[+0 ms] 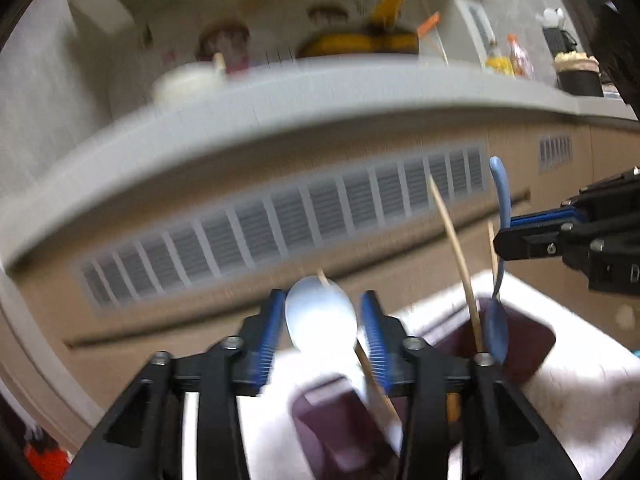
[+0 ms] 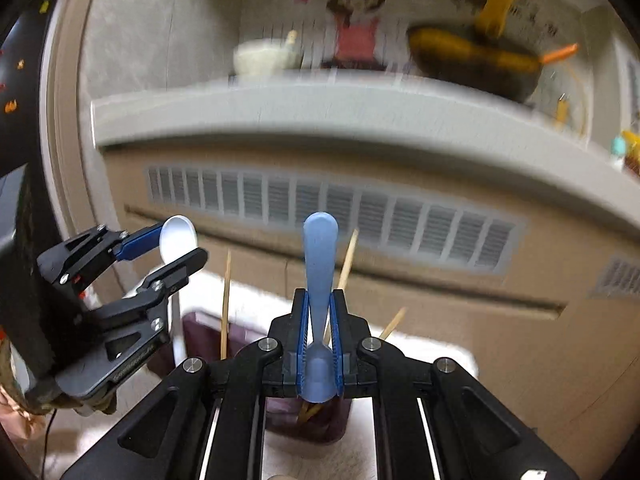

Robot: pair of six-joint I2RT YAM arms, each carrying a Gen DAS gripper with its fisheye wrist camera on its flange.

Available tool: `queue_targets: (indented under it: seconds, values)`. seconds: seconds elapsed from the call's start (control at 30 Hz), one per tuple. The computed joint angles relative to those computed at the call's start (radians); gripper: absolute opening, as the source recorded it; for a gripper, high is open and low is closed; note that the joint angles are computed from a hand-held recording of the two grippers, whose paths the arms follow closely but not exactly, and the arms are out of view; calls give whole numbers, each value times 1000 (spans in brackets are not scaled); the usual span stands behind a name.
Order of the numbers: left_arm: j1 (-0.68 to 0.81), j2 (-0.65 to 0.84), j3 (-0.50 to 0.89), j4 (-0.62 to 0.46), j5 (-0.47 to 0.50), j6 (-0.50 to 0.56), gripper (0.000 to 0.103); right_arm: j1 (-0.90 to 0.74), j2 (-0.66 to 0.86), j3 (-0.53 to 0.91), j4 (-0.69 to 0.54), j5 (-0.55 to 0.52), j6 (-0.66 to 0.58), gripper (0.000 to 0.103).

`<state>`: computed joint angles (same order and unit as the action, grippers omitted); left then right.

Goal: Organize utensils
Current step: 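Lift the white spoon and blue spoon with both tools above the caddy, then lower both spoons into the caddy and open both tools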

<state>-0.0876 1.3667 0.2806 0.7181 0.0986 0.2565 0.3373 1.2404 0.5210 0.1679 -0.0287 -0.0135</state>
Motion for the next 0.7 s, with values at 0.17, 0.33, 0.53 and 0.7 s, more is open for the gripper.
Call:
queue_targets:
  seconds: [0.17, 0.33, 0.53, 0.7]
  values:
    - [29, -39, -7, -105, 65, -43, 66, -19, 109, 1, -3, -58, 0, 18]
    - [66, -265, -33, -331, 95, -82, 70, -39, 24, -88, -1, -47, 2, 42]
    - [88, -741, -91, -776, 109, -101, 77, -51, -356, -267, -197, 6, -9, 87]
    - [-51, -1215, -147, -1235, -27, -153, 82, 69, -806, -403, -538, 188, 18, 92]
